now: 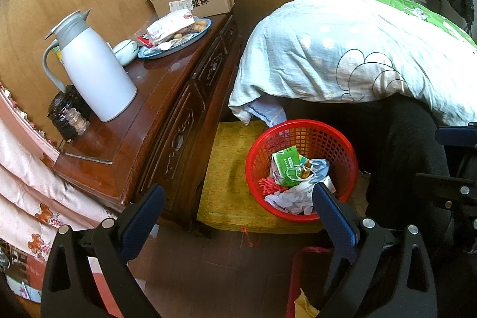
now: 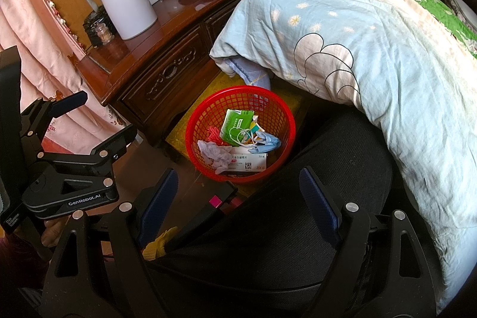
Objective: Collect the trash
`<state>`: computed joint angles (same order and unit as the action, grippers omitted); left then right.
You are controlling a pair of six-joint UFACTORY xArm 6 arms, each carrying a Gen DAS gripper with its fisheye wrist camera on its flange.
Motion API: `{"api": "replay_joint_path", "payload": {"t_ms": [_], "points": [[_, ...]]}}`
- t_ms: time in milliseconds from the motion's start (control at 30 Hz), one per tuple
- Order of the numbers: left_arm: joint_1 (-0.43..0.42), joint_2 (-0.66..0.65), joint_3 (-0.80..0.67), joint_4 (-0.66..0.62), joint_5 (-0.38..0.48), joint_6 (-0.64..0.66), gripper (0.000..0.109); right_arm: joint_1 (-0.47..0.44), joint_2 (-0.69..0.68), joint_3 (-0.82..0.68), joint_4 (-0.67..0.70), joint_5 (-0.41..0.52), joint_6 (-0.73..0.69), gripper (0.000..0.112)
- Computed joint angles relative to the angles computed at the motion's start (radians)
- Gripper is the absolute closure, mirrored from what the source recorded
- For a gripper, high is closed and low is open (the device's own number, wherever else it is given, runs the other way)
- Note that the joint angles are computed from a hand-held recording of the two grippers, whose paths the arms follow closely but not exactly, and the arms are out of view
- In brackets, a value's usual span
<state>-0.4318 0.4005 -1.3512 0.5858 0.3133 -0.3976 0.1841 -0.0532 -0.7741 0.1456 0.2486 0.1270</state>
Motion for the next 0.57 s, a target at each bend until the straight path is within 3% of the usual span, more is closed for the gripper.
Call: {"api": "replay_joint_path", "payload": {"t_ms": [233,567], "points": [[0.008,-0.008,0.011,0.026,-0.03,-0.009,0.011,0.002,-0.006,0.006,-0.007,0.0,0.008,0.031],[0.003,0.006,-0.007,-0.11,-0.008,0.113,0.011,0.001,-0.005,0.004,-0.001,0.001,0.001,0.031]]}}
